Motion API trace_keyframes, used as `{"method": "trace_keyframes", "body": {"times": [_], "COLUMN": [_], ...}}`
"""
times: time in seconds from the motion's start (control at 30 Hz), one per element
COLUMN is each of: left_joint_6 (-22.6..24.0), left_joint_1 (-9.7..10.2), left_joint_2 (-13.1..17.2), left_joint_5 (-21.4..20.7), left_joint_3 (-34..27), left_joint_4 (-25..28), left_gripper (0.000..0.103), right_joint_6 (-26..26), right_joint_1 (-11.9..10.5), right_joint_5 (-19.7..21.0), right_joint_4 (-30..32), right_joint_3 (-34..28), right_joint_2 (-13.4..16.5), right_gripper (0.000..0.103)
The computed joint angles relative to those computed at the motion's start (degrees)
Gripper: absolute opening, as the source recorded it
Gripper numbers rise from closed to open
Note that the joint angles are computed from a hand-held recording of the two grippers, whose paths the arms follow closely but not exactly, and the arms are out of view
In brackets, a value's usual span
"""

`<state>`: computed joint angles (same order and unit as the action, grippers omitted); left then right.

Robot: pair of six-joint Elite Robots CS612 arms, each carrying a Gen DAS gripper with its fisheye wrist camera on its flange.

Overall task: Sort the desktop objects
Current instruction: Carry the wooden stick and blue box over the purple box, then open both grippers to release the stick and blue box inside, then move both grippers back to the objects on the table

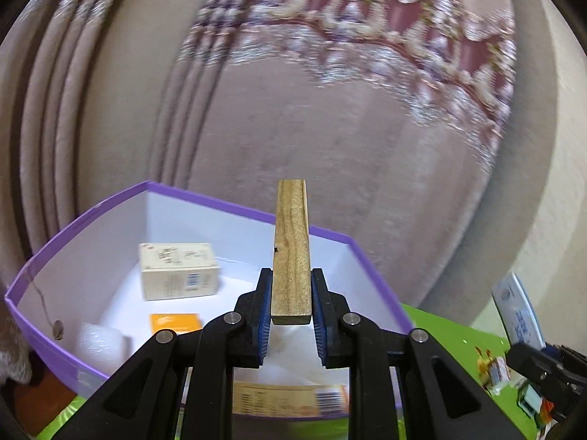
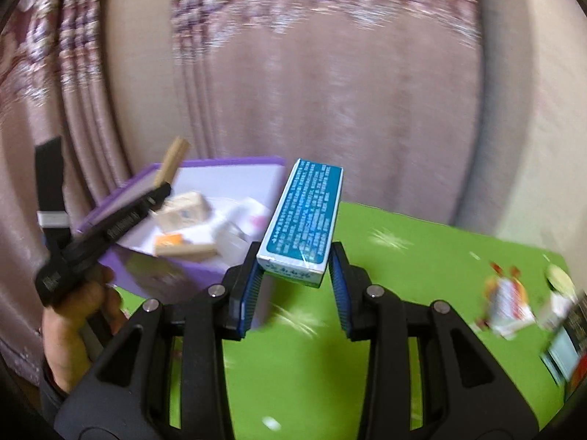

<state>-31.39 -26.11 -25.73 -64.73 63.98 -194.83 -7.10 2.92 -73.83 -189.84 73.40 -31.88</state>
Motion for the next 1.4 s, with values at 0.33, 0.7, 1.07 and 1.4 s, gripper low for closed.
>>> {"method": "trace_keyframes", "body": {"times": [0.33, 0.7, 1.07, 1.4], "left_joint_6": [-0.8, 1.1, 8.1, 15.0], "left_joint_1": [-0.34, -0.73, -2.28, -4.69], "left_joint_2": [0.2, 0.8, 2.2, 2.7], "left_joint_5": [3.7, 3.3, 1.0, -0.6], "left_joint_3": [1.3, 0.6, -1.9, -4.3], "left_joint_4": [-1.8, -4.0, -5.9, -6.1], "left_gripper": [0.034, 0.047, 0.061, 0.067], "right_joint_6": [-9.6, -0.5, 9.2, 12.0], "right_joint_1": [3.4, 2.2, -1.0, -3.3], "right_joint_5": [2.6, -1.0, -9.8, -21.4], "right_joint_4": [9.5, 3.8, -6.6, -11.2], "right_joint_3": [-11.6, -10.7, -2.6, 0.8], "right_joint_2": [5.9, 6.8, 4.3, 2.8], "right_gripper": [0.048, 0.072, 0.081, 0.084]}}
